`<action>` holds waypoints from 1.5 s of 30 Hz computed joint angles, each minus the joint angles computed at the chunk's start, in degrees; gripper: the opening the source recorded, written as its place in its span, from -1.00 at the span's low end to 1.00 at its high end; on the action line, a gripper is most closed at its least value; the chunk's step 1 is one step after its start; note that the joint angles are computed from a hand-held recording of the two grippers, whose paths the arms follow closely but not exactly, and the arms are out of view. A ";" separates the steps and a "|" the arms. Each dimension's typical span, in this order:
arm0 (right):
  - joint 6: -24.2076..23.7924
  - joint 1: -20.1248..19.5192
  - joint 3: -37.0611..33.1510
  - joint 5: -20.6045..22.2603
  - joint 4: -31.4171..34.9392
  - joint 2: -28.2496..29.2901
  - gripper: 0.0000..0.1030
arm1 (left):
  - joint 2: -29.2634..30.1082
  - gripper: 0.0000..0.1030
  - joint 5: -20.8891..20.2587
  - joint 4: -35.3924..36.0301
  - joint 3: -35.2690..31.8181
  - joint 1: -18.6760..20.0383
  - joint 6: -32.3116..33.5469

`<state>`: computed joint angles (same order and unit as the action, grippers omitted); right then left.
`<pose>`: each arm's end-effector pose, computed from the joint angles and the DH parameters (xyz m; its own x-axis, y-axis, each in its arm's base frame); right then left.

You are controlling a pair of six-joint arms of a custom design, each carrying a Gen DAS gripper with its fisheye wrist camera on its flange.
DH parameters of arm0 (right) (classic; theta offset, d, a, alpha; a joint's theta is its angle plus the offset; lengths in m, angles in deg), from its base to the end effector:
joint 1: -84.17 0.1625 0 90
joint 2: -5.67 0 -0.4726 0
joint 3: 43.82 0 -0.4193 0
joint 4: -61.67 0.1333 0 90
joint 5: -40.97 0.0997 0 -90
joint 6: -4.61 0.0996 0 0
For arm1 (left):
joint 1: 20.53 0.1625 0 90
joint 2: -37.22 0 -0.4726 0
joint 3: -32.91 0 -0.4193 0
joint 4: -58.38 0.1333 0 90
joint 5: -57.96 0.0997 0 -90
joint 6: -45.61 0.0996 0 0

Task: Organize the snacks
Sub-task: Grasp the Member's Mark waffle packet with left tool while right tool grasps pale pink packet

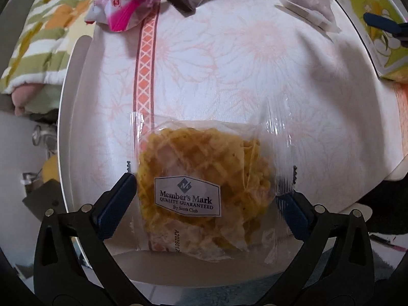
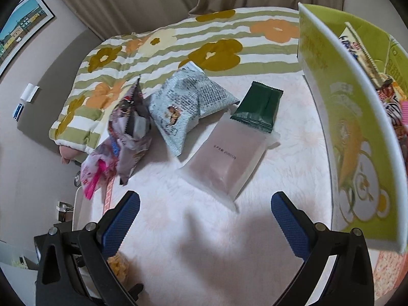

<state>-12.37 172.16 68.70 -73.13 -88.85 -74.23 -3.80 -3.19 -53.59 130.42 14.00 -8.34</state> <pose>0.0727 -0.5696 0.3680 -0.8751 -0.0447 0.4818 -0.2348 0.9098 -0.3421 -0.4086 -0.5013 -0.0053 -0.7084 0.1383 -0.6921 0.1802 0.9836 0.0121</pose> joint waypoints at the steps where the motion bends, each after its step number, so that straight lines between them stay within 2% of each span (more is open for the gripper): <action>1: -0.19 -0.03 -0.05 -0.60 -0.85 0.50 0.99 | 0.03 1.00 0.00 0.04 -0.11 0.05 -0.15; 3: -0.10 -0.30 -0.47 -1.68 -2.23 1.74 0.99 | 0.13 1.00 -0.01 0.18 -0.31 0.18 -0.55; 6: 0.88 -0.91 -1.33 -2.90 -3.64 3.65 0.99 | 0.16 0.89 0.60 0.41 -0.76 0.20 -0.63; 8: 1.32 -1.15 -2.05 -3.50 -3.89 4.78 0.99 | -0.15 0.63 1.32 0.60 -0.94 0.28 -0.66; 10: 1.43 -1.31 -2.55 -4.01 -4.62 5.83 0.99 | -0.78 0.52 1.65 1.18 -0.81 0.23 -0.69; 17: 0.22 -0.60 -3.08 -8.35 -9.86 9.51 0.99 | -0.95 0.39 1.36 1.79 -1.11 -0.12 -0.85; 20: -0.56 -0.56 -2.80 -9.14 -12.96 10.61 0.93 | -1.66 0.36 0.90 0.48 -0.66 -0.08 -0.96; 26: -4.42 -0.42 -1.07 -8.72 -19.52 11.06 0.63 | -2.33 0.35 0.99 -0.60 -0.45 0.12 -0.67; 27: -5.02 -0.37 -0.82 -8.80 -20.23 11.08 0.51 | -2.38 0.35 0.94 -0.73 -0.42 0.16 -0.58; 29: -6.17 -0.47 -0.40 -8.26 -20.17 10.56 0.46 | -2.62 0.35 0.68 -1.47 -0.14 0.30 -0.32; 32: -6.58 -0.54 0.39 -7.63 -19.55 9.71 0.41 | -3.11 0.35 1.00 -2.53 0.52 0.25 0.46; 42: -2.21 -0.34 5.05 -3.96 -16.33 3.94 0.36 | -4.52 0.35 2.29 -5.60 1.14 -0.96 3.37; 45: -2.46 0.55 6.66 -3.58 -17.13 2.03 0.35 | -5.09 0.35 2.96 -6.72 1.31 -1.72 4.51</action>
